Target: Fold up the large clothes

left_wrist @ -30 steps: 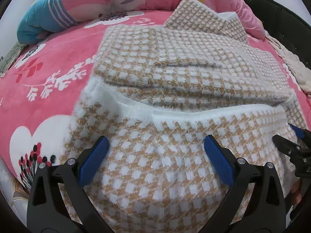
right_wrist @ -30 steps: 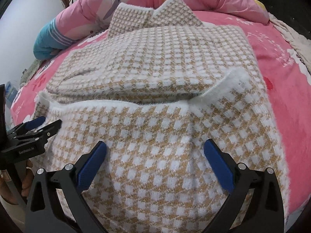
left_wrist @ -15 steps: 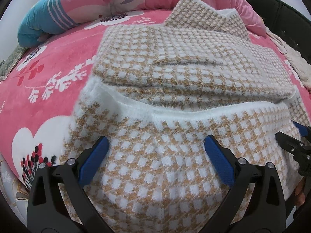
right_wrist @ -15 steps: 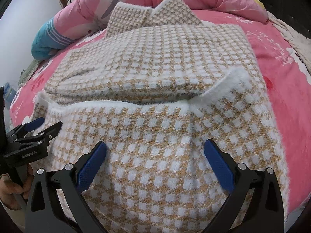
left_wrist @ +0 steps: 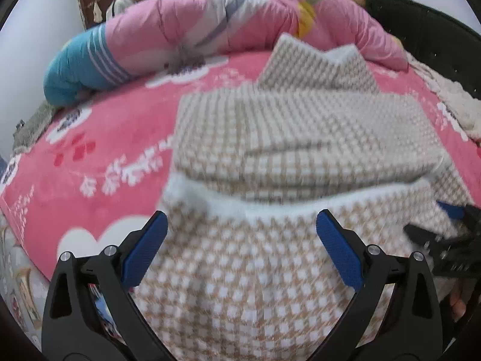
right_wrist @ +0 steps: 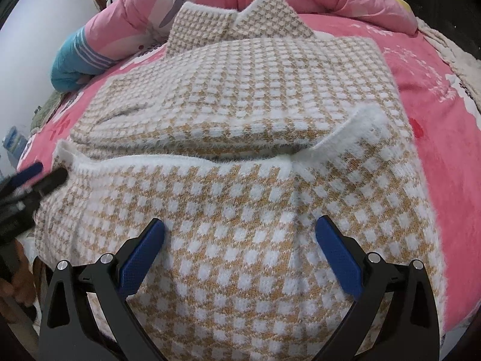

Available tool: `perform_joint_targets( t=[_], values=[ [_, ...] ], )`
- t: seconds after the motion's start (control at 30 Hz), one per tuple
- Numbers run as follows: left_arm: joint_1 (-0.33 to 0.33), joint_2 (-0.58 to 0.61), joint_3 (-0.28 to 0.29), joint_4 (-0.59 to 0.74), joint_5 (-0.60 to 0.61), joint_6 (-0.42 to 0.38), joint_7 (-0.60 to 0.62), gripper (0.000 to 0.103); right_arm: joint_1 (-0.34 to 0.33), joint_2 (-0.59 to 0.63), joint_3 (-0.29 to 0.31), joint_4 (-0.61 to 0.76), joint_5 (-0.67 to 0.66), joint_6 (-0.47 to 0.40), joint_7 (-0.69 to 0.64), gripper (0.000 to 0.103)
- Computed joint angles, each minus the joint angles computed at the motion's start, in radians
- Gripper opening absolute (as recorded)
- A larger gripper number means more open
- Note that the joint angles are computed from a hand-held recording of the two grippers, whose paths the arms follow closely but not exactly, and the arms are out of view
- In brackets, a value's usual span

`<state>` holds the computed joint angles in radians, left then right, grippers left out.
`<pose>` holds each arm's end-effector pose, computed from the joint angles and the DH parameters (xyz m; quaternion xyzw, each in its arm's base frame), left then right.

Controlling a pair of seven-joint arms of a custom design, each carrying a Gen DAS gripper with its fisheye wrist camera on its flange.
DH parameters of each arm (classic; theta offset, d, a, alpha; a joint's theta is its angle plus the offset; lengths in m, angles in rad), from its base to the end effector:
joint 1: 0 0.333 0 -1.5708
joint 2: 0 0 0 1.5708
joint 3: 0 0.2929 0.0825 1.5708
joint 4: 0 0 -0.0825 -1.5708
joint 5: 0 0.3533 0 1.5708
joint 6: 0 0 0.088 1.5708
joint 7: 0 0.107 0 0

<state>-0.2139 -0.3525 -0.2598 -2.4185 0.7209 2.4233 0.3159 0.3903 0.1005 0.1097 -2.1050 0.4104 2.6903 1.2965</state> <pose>0.3979 -0.2066 0.4673 -0.7551 0.5547 -0.1733 0.3035 0.5079 0.2613 0.4175 -0.8139 0.5140 -0.0401 0.2678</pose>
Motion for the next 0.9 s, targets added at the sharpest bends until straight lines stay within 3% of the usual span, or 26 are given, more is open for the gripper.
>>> perform_joint_targets(
  t=[0.27, 0.47, 0.73, 0.9],
  values=[
    [0.029, 0.080, -0.004, 0.104, 0.078, -0.013, 0.011, 0.096, -0.002, -0.008, 0.000, -0.006, 0.008, -0.005, -0.011, 0.098],
    [0.032, 0.202, -0.003, 0.214, 0.150, -0.046, 0.032, 0.096, -0.002, -0.007, -0.001, -0.001, -0.005, -0.019, 0.002, 0.098],
    [0.011, 0.346, 0.028, 0.341, 0.177, -0.071, 0.067, 0.096, -0.001, -0.006, 0.001, -0.008, 0.002, 0.007, 0.001, 0.098],
    [0.005, 0.414, 0.050, 0.383, 0.133, -0.079, 0.091, 0.096, 0.000, -0.014, 0.004, -0.025, 0.017, 0.031, -0.013, 0.098]
  ],
)
